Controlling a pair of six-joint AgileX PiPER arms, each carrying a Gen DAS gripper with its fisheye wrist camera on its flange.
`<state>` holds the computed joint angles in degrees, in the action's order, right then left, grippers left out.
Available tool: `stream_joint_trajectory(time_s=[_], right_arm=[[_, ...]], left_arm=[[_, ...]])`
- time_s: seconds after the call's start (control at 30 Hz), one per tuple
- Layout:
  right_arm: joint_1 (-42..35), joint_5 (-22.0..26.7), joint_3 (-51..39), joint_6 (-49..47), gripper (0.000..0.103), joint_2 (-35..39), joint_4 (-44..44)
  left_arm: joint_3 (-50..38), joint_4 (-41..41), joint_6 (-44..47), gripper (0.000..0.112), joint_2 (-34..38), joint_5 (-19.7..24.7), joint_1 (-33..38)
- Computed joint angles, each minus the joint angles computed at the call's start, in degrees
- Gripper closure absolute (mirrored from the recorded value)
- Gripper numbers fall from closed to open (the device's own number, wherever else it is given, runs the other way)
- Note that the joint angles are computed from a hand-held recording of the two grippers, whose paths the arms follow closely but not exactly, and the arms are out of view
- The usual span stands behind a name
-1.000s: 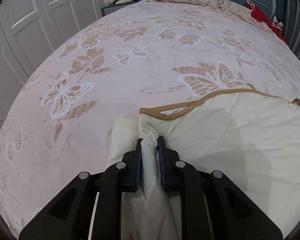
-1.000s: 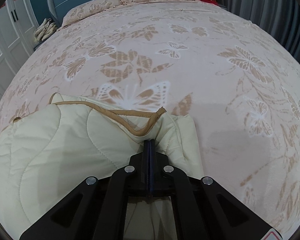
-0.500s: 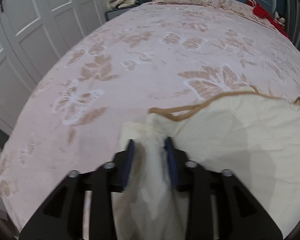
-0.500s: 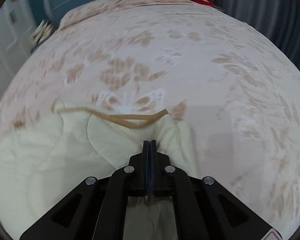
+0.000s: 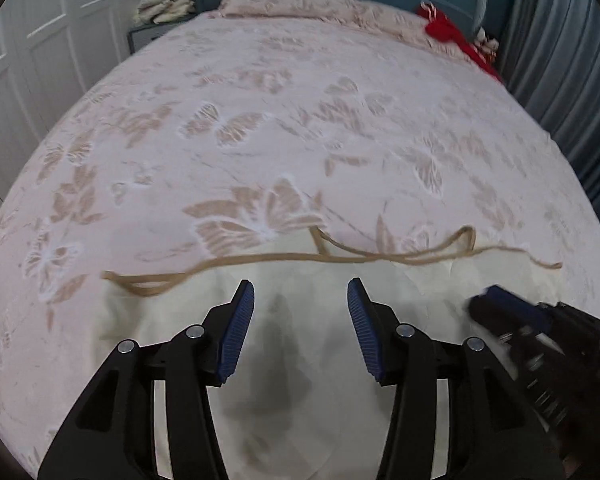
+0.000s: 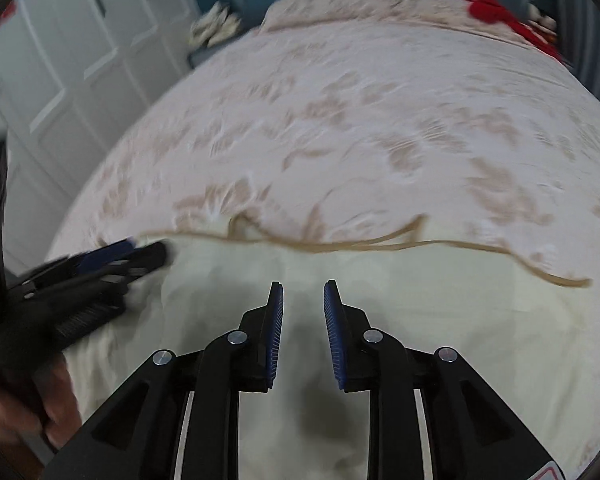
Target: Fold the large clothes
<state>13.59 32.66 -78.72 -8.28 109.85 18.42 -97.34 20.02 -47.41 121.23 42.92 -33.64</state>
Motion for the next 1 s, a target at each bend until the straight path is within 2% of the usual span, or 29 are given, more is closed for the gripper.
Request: stream_joint_trajectory(time_s=[0.1, 0.17, 0.37, 0.5, 0.73, 1.0], right_arm=[[1.5, 1.2, -4.0, 6.1, 0.083, 5.2, -5.5], [1.1, 0.9, -4.3, 6.9, 0.089, 6.9, -7.3], [-1.9, 0.8, -6.8, 0.0, 0.092, 12.1, -0.1], [-2.2, -2.6, -4.9, -3.3, 0.093, 12.6, 3.3], [-0.4, -8.7, -2.4, -0.6, 0.093, 12.5, 0.5], [-0.3, -11.2, -2.2, -2.3, 0.093, 13.4, 2.5]], left_arm=[[-4.6, -1.3, 0.2, 0.067, 5.4, 1.8, 0.4], [-6.9, -0.6, 0.2, 0.067, 8.2, 2.9, 0.4], [-7.8, 2.7, -2.2, 0.067, 11.5, 2.2, -0.2], [-7.0, 7.9, -6.2, 0.066, 12.5, 1.1, -1.4], [-6.2, 13.1, -10.9, 0.065, 13.3, 0.2, -2.5], [-6.2, 16.3, -13.9, 0.065, 14.2, -0.2, -3.0]])
